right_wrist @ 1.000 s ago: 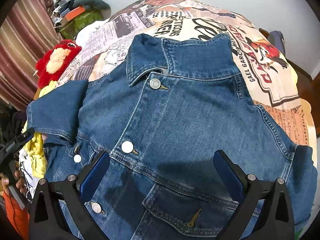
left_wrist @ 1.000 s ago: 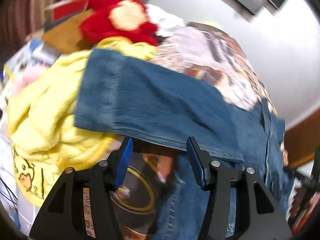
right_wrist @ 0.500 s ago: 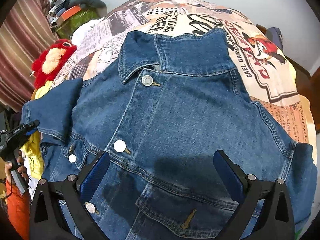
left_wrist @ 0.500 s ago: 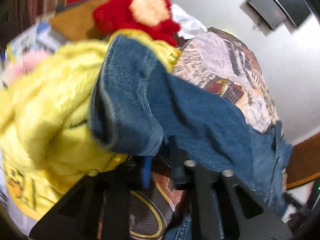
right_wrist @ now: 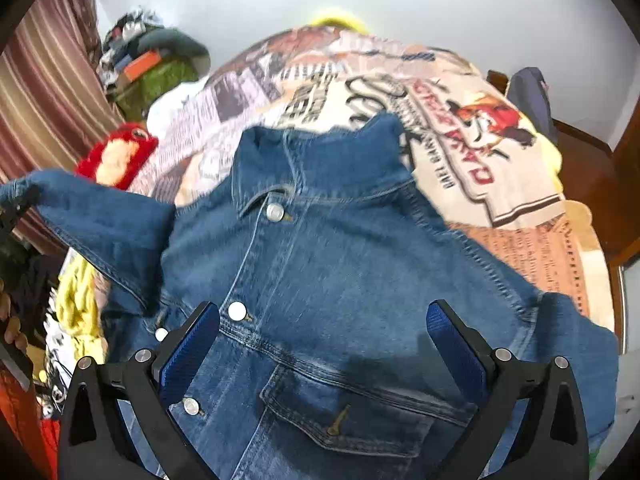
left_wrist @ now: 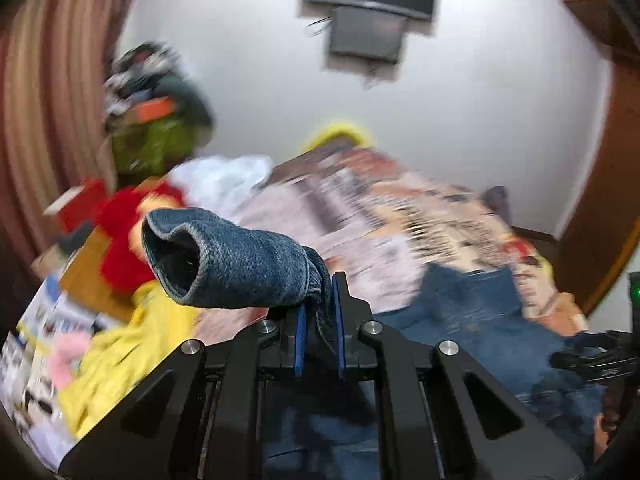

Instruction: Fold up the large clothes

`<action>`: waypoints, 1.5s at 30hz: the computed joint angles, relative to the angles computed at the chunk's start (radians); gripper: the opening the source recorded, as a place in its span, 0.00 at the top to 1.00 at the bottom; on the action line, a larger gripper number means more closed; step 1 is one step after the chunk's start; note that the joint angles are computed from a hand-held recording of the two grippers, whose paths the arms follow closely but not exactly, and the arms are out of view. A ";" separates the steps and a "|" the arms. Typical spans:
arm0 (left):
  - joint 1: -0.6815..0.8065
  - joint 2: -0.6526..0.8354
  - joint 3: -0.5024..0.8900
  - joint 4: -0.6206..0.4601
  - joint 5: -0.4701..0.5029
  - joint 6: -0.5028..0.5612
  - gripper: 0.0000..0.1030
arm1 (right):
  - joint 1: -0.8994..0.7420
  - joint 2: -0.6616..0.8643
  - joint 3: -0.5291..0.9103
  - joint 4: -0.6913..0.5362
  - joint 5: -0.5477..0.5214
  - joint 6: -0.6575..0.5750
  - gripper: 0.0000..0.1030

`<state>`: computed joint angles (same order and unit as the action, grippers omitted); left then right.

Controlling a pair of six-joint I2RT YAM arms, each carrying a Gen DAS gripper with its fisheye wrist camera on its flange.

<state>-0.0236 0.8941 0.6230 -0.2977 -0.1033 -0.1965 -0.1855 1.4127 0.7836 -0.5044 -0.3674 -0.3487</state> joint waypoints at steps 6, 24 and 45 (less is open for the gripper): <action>-0.328 0.129 0.101 0.053 -0.117 -0.061 0.90 | -0.137 -0.071 0.054 -0.097 -0.078 -0.072 0.00; -0.724 0.732 0.223 0.119 0.009 -0.140 0.89 | -0.424 -0.032 0.120 -0.209 -0.133 -0.285 0.00; -0.588 0.331 -0.019 -0.008 -0.121 -0.063 0.32 | -0.271 0.144 0.085 -0.140 -0.043 -0.182 0.00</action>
